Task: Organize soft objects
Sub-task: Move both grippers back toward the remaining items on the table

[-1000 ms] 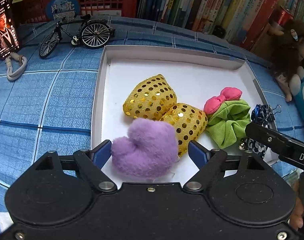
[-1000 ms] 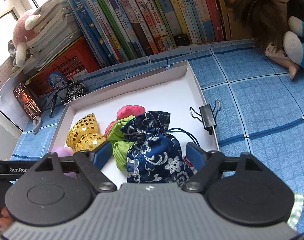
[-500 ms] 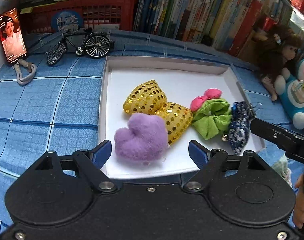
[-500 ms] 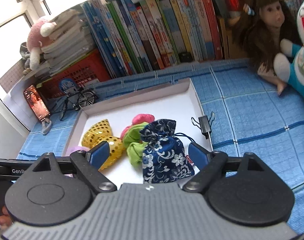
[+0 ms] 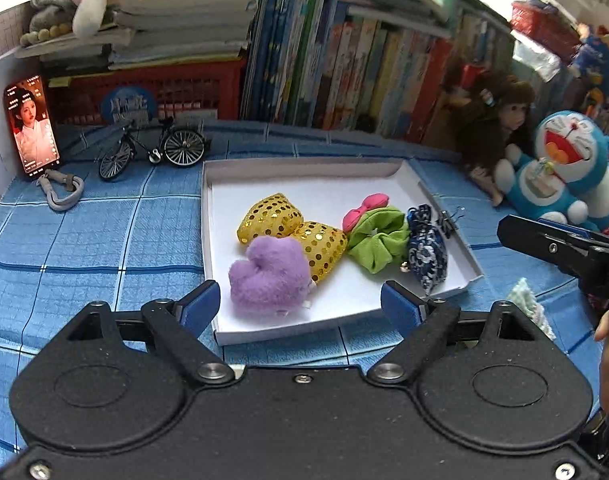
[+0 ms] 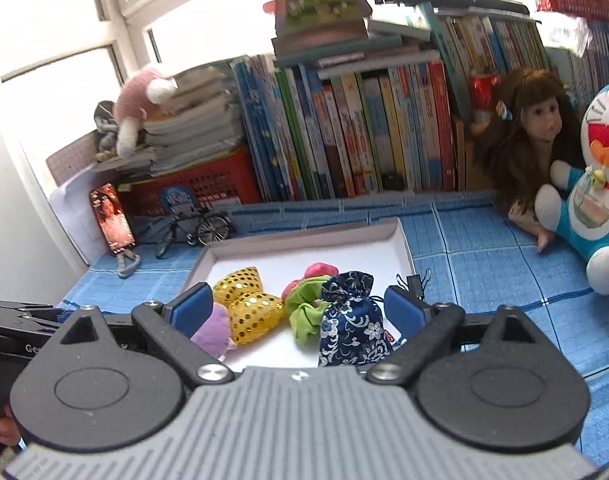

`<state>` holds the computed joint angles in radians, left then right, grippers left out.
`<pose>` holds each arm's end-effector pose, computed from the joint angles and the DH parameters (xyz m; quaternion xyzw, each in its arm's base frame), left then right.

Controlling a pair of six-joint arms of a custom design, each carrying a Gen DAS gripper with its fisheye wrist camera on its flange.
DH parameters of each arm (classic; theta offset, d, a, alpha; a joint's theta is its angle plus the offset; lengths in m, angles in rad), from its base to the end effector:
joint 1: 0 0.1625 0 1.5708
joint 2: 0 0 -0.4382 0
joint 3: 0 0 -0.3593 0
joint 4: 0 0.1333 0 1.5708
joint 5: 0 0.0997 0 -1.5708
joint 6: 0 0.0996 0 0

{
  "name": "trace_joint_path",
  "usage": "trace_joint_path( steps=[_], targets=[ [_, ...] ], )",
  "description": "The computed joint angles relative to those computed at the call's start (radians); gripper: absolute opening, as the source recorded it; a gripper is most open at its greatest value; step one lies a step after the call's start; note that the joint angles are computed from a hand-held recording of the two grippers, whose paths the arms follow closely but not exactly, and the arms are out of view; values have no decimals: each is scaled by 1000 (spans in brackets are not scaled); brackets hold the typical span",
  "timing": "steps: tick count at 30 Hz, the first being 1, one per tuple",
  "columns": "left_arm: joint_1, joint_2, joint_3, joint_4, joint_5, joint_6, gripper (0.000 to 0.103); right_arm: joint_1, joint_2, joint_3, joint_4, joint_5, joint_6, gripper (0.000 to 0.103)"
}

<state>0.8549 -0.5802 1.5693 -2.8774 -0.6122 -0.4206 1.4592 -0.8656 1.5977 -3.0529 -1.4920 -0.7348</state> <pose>-0.2819 -0.6514 0.0793 0.0568 0.8774 -0.3633 0.3083 0.0632 -0.7033 0.2513 0.2988 -0.8806 0.3488 0.1169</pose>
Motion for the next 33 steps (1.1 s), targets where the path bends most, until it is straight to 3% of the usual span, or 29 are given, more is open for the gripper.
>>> trace_joint_path(
  steps=[9, 16, 21, 26, 30, 33],
  targets=[
    [-54, -46, 205, -280, 32, 86, 90, -43, -92, 165, -84, 121, -60, 99],
    [-104, -52, 370, -489, 84, 102, 94, -96, -146, 326, -137, 211, -211, 102],
    [-124, -35, 464, -606, 121, 74, 94, -123, -129, 419, -260, 211, -309, 102],
    [-145, 8, 525, -725, 202, 64, 96, -149, -90, 490, -425, 224, -360, 103],
    [-165, 76, 561, -920, 258, 132, 100, -167, -51, 527, -545, 234, -372, 103],
    [-168, 112, 567, -969, 305, 152, 100, -182, -34, 542, -563, 239, -364, 102]
  ],
)
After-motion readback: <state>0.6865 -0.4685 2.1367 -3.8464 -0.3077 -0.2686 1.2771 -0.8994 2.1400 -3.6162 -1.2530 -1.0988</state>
